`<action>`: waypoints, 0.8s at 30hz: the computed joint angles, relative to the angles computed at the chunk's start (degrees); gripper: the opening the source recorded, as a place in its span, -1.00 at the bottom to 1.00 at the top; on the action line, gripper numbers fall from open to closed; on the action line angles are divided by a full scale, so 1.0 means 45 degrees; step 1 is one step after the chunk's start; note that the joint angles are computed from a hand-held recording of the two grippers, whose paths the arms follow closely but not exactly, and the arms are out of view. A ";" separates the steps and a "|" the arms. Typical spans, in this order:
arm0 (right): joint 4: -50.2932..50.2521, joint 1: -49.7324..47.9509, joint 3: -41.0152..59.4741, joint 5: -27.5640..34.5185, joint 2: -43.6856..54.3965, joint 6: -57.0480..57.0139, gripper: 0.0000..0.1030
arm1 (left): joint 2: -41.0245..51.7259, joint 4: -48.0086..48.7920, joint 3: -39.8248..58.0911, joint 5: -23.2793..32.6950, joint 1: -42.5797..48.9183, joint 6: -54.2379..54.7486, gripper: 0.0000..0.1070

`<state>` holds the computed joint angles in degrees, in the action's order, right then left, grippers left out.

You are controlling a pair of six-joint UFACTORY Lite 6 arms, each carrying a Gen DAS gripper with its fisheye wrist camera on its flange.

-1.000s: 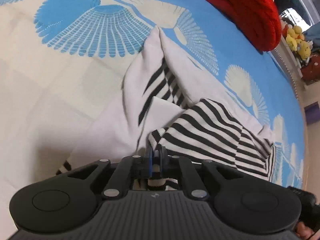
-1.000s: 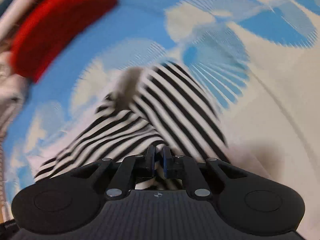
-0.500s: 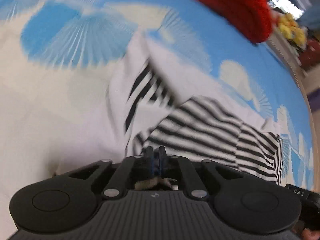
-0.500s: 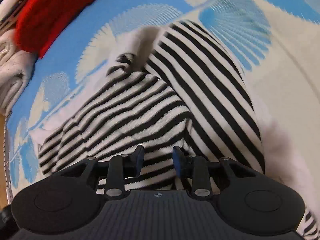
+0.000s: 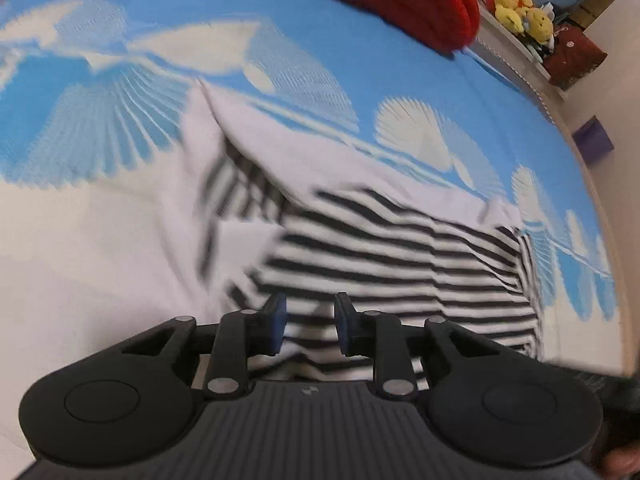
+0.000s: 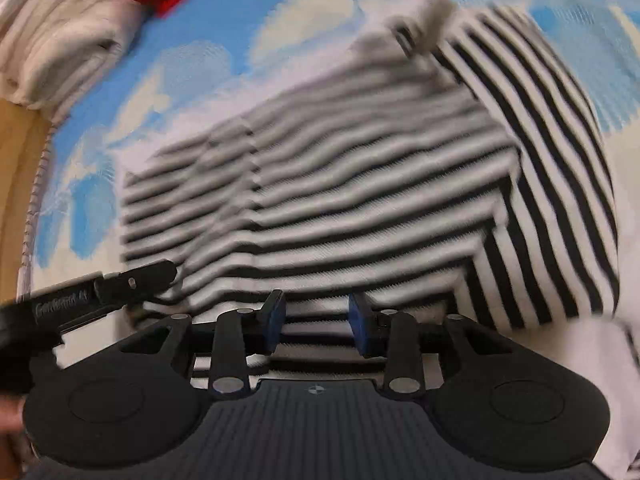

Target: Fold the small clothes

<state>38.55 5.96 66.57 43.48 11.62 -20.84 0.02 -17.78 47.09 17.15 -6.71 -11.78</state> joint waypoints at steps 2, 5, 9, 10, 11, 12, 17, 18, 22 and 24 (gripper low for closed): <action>0.0866 -0.0393 -0.0239 -0.0353 -0.0573 -0.0712 -0.29 | 0.0221 -0.0380 0.0034 0.0526 0.0318 0.1013 -0.49; -0.0299 -0.0636 0.0001 -0.1943 -0.0311 -0.0075 -0.29 | 0.0264 0.0936 -0.0389 0.0482 0.0383 0.0628 -0.79; -0.1920 -0.1403 0.1091 -0.2027 0.1360 0.1193 -0.39 | -0.0343 0.1557 -0.0256 0.0173 -0.0023 0.0282 -0.76; -0.1615 -0.1554 0.1265 -0.1853 0.1477 0.0848 -0.39 | -0.0200 0.1143 -0.0033 0.0002 -0.0292 0.0815 -0.75; -0.1593 -0.1576 0.1191 -0.1878 0.1288 0.0642 -0.38 | -0.0402 0.0240 -0.0034 0.0008 -0.0409 0.1876 -0.71; -0.1447 -0.1579 0.1045 -0.2037 0.1023 0.0289 -0.36 | -0.0632 -0.0246 -0.0061 0.0010 -0.0596 0.2403 -0.68; -0.1566 -0.1600 0.0171 -0.2032 0.0420 -0.0153 -0.34 | 0.0718 0.3626 0.0703 0.1750 -0.1271 -0.0594 -0.59; -0.1823 -0.1685 0.0210 -0.1757 0.0599 0.0028 -0.34 | 0.0456 0.3969 0.0673 0.2019 -0.1262 -0.0809 -0.59; -0.2461 -0.1610 -0.0542 -0.1867 -0.1399 -0.0145 -0.34 | -0.3232 0.4916 0.0068 0.2226 -0.1588 -0.2034 -0.58; -0.1483 -0.2208 -0.1363 -0.1744 -0.3440 -0.1015 -0.34 | -0.5777 0.6913 -0.0572 0.2212 -0.2220 -0.4584 -0.58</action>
